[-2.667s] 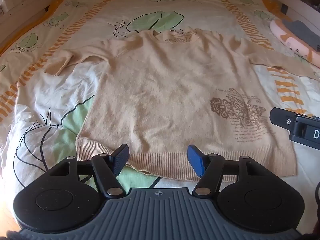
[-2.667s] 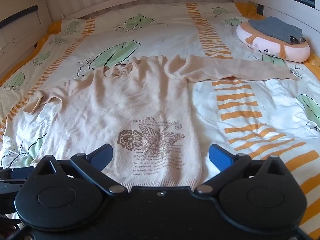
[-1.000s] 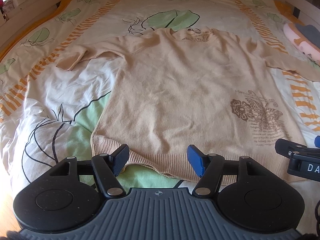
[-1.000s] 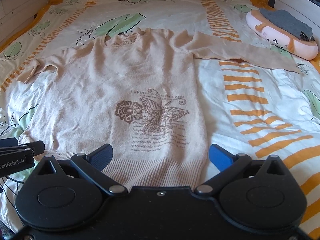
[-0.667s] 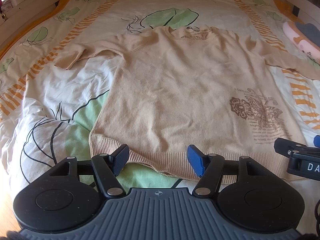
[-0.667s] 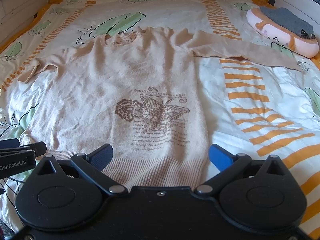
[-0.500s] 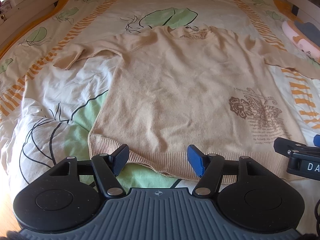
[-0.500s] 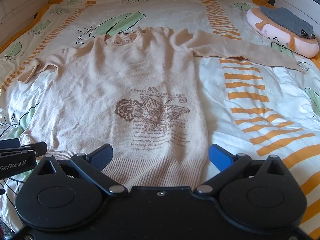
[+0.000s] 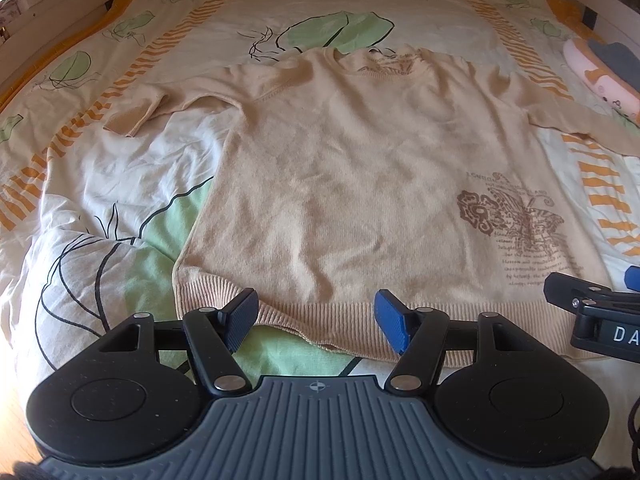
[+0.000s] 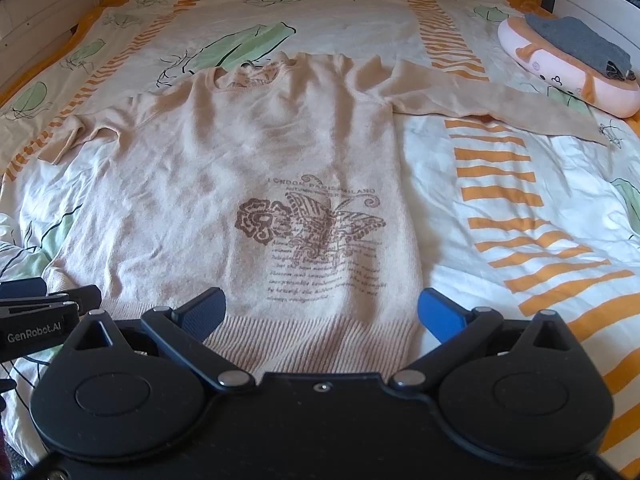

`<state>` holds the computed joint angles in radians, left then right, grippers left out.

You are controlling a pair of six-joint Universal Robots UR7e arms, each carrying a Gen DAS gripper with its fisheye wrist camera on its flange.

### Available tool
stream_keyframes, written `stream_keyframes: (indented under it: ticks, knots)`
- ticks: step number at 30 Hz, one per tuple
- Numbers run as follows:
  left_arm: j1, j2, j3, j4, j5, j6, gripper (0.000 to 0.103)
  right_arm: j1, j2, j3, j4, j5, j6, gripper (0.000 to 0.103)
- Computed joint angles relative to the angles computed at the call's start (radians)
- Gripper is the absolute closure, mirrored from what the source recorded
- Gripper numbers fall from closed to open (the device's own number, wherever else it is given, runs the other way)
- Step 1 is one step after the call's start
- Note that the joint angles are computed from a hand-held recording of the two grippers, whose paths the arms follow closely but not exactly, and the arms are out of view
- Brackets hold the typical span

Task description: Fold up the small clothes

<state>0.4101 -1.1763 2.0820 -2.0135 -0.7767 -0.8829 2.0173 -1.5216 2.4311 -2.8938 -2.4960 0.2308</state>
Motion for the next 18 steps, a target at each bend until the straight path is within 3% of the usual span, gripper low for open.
stream_keyframes:
  ticks: [18]
  knots:
    - [0.002, 0.002, -0.005, -0.007, -0.008, 0.019, 0.040, 0.001, 0.002, -0.003, -0.002, 0.001, -0.005, 0.001]
